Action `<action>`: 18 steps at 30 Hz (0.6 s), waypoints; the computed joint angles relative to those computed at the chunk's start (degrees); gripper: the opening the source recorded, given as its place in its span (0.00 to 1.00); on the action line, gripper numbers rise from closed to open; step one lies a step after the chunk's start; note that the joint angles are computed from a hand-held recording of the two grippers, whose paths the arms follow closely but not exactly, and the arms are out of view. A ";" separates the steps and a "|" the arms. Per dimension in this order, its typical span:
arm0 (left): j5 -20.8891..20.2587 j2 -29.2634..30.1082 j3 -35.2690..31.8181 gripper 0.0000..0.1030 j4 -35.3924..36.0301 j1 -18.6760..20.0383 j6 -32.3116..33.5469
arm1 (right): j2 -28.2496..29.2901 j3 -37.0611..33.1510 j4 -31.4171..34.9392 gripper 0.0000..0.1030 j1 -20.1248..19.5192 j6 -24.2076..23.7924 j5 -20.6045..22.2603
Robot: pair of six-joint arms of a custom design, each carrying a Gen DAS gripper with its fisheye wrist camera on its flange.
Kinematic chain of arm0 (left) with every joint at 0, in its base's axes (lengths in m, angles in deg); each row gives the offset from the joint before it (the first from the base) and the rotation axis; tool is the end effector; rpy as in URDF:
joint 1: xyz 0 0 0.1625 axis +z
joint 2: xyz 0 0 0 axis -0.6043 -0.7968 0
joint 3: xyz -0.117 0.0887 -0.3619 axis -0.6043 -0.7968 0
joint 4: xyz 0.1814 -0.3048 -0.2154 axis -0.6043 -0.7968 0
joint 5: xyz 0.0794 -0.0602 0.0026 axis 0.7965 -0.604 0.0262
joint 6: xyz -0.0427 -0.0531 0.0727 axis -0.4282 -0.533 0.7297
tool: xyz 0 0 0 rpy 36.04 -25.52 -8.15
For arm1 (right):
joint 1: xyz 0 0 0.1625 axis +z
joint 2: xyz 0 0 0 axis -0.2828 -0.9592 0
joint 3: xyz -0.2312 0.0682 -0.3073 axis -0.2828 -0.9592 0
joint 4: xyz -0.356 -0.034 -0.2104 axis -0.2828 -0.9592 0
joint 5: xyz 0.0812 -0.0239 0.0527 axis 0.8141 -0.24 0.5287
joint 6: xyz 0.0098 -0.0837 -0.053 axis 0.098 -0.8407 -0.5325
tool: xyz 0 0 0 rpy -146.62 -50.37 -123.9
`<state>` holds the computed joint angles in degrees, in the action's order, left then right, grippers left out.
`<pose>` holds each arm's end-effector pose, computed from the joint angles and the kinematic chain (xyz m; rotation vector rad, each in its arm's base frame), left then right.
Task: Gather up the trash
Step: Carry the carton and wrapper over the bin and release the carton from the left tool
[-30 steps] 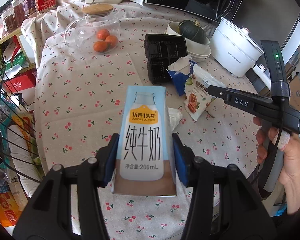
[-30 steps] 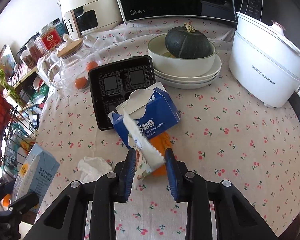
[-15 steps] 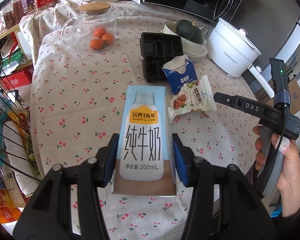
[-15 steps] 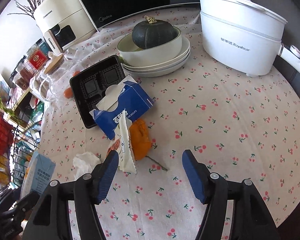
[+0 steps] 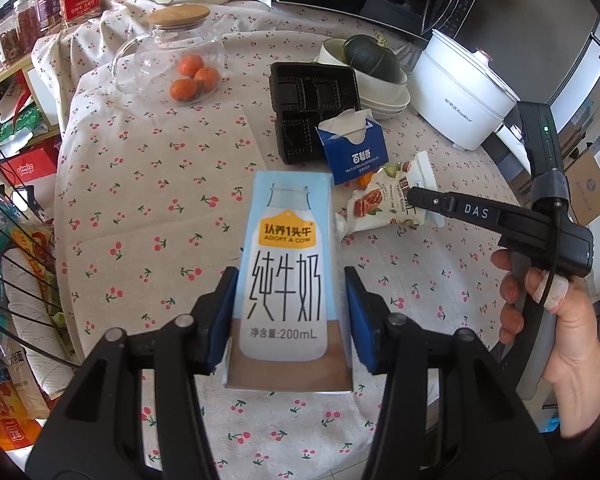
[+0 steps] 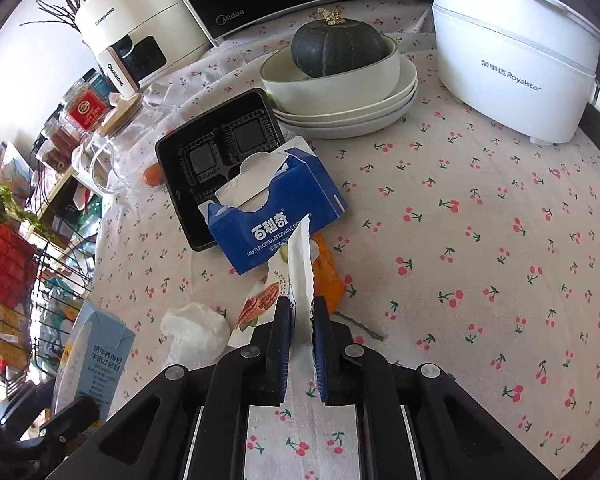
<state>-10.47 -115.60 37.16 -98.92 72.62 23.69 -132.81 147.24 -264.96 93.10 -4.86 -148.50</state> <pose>-0.3001 -0.4431 -0.0048 0.6002 2.5668 -0.4458 -0.0106 -0.4774 0.2507 -0.0277 -2.5427 0.7314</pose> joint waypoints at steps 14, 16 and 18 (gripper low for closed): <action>-4.29 3.42 0.19 0.51 -4.44 -5.37 2.23 | -25.44 11.56 8.33 0.11 -7.95 -7.51 2.17; -5.05 4.24 0.08 0.51 -5.00 -6.37 2.45 | -29.21 12.87 10.30 0.11 -10.23 -8.37 2.66; -5.82 5.16 -0.15 0.51 -5.50 -7.37 2.81 | -33.36 14.17 12.56 0.11 -13.10 -9.17 4.18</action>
<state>-16.29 -110.44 37.01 -104.42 65.24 26.50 -166.18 161.41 -252.40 80.00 -14.03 -144.32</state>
